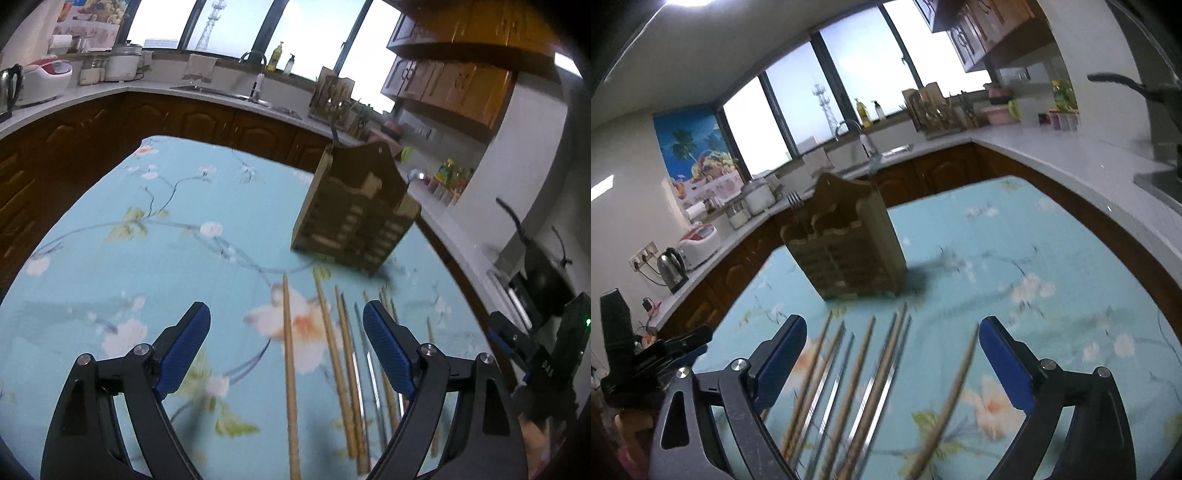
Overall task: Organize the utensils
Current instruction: 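Move both open tools back over the remaining chopsticks, then grasp a wooden chopstick with the left tool while the right tool grasps another chopstick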
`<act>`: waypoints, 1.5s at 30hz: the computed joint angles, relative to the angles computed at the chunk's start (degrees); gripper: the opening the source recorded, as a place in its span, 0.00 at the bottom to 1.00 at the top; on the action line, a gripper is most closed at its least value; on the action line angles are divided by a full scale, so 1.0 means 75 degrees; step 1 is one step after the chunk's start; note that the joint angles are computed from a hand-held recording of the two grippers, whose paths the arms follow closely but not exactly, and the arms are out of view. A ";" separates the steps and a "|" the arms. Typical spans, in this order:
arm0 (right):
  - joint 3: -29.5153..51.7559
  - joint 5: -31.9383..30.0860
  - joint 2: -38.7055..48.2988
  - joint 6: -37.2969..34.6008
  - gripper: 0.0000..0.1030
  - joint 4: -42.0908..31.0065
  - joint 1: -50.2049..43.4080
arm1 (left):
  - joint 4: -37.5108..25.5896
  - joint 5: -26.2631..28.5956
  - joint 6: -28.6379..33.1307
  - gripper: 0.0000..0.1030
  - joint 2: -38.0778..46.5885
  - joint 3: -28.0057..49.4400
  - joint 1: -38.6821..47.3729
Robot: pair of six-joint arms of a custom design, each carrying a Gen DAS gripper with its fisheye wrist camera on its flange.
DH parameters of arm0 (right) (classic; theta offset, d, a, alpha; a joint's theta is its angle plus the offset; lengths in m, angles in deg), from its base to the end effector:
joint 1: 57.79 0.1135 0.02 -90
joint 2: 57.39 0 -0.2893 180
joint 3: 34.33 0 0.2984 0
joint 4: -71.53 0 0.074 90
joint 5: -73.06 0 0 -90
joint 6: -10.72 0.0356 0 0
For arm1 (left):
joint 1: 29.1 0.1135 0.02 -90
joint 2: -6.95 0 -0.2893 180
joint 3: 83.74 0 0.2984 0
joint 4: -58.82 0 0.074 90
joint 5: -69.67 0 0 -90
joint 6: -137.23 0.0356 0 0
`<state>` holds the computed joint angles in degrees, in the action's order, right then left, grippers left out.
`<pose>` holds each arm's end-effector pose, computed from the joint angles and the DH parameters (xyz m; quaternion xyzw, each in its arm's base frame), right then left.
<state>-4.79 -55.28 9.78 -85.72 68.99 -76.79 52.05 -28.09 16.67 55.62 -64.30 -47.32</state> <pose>0.2171 -0.0514 0.1322 -0.0438 0.8666 0.2029 0.4537 0.1703 -0.0510 0.1208 -0.1261 0.8805 -0.1321 0.4374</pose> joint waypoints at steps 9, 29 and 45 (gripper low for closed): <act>-0.0375 0.0270 -0.0340 -0.0478 0.93 -0.0195 0.0067 | 0.0166 -0.0276 -0.0101 0.84 0.0767 -0.0007 -0.0337; 0.1081 0.1681 0.2064 0.0306 0.45 0.0101 0.1687 | 0.0596 0.0616 0.1156 0.59 0.4142 0.2032 0.0373; 0.3306 0.2891 0.4711 0.0364 0.12 -0.0625 0.2625 | 0.0274 0.1368 0.1783 0.35 0.6560 0.3740 0.0764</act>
